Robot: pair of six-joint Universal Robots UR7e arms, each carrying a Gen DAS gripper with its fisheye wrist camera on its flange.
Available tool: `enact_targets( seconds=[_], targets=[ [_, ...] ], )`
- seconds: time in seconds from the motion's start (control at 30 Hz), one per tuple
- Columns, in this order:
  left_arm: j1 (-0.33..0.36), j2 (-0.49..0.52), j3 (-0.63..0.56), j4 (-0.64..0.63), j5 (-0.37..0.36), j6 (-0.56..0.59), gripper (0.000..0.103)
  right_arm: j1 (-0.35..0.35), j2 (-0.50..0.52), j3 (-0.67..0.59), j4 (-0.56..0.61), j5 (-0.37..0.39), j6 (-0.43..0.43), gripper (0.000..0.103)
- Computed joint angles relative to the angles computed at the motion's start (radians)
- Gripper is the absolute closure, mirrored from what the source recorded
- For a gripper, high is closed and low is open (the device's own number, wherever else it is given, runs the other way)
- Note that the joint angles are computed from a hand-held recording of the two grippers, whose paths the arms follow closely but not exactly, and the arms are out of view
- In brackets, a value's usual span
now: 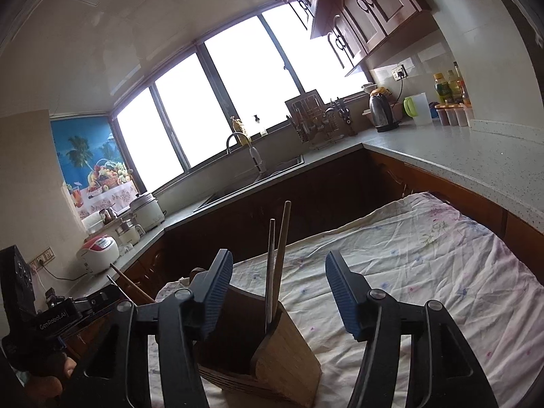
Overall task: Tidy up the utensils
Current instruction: 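Lower the metal chopstick into the holder and open the right gripper, then pull the right gripper back from the holder toward the utensils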
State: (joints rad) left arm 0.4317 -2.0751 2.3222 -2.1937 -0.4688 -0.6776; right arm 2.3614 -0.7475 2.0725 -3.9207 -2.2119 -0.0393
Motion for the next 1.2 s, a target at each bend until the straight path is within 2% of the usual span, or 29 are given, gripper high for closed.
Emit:
enact_targets(
  seconds=[0.07,0.13,0.3,0.5,0.67,0.83,1.03,1.2],
  targets=[
    [-0.033,-0.042,0.007,0.087,0.033,-0.077,0.018,0.002,-0.018,0.017,0.008,0.007,0.013,0.024],
    [-0.066,-0.085,0.003,0.213,0.054,-0.171,0.016,0.011,-0.027,0.033,-0.008,0.001,0.006,0.016],
    [-0.128,-0.156,-0.032,0.529,0.053,-0.413,0.014,0.037,-0.062,0.083,0.005,-0.014,0.023,0.014],
    [-0.264,-0.227,-0.087,0.987,0.019,-0.775,0.014,0.079,-0.108,0.149,0.042,-0.036,0.081,0.014],
    [-0.397,-0.267,-0.112,1.271,-0.072,-1.037,0.014,0.118,-0.142,0.204,0.079,-0.07,0.125,0.014],
    [-0.578,-0.291,-0.126,1.528,-0.201,-1.27,0.013,0.164,-0.171,0.264,0.116,-0.113,0.184,0.014],
    [-0.76,-0.322,-0.12,1.678,-0.363,-1.442,0.012,0.222,-0.197,0.316,0.187,-0.165,0.254,0.014],
    [-0.879,-0.35,-0.105,1.746,-0.483,-1.541,0.011,0.265,-0.203,0.345,0.239,-0.192,0.29,0.014]
  ],
)
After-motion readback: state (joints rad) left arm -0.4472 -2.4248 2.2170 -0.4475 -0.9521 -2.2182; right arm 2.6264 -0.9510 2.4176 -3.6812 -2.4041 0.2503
